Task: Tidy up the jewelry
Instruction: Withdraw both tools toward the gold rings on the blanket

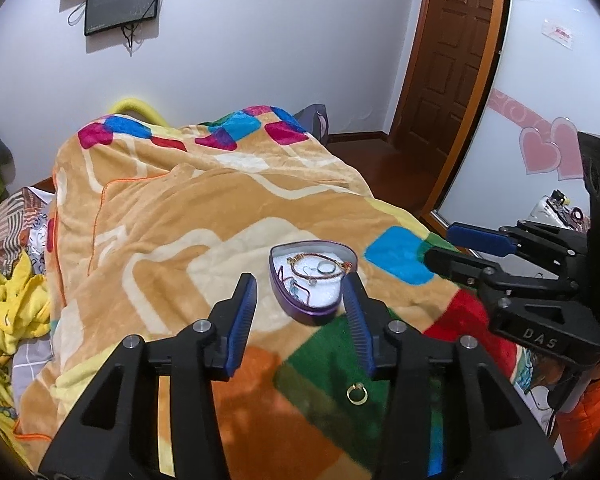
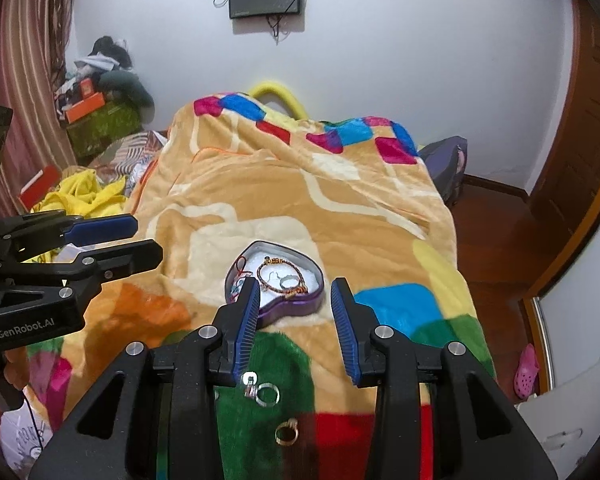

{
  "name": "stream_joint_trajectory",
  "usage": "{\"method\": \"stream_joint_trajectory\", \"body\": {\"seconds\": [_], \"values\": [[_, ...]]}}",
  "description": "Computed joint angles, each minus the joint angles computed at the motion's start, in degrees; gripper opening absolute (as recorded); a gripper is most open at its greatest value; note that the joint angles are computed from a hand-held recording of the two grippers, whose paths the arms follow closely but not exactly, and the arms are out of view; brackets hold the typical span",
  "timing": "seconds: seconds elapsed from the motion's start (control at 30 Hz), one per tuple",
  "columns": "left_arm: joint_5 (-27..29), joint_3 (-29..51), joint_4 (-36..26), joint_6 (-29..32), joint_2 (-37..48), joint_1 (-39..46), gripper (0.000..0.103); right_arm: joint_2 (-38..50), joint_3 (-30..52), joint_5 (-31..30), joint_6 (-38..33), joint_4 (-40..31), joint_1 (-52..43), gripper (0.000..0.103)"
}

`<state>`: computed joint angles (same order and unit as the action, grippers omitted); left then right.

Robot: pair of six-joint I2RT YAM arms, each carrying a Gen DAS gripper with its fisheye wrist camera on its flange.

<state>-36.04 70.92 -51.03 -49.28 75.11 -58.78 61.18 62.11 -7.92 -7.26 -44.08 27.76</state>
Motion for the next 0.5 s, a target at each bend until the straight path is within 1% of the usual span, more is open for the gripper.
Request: {"method": "stream_joint_trajectory", "body": {"seconds": [0.17, 0.3, 0.43, 0.5], "values": [[-2.6, 1.2, -3.4, -4.1, 1.0, -5.1, 0.045, -4.7, -1.8, 0.1, 0.6, -1.6, -0.9, 0.034], [-3.0, 0.9, -4.5, -6.5, 1.5, -7.6, 0.046, -7.6, -3.4, -0.6, 1.2, -2.6, -2.2, 0.034], [-2.1, -0.6, -3.8, -8.2, 1.6, -9.1, 0.046, -10.2, -5.0, -0.4, 1.6, -3.9, -3.4, 0.034], [-1.2, -1.5, -3.4, -8.9, 1.8, -9.5, 0.046, -11.1, -5.7, -1.3, 1.3, -5.0, -4.5, 0.034]]}}
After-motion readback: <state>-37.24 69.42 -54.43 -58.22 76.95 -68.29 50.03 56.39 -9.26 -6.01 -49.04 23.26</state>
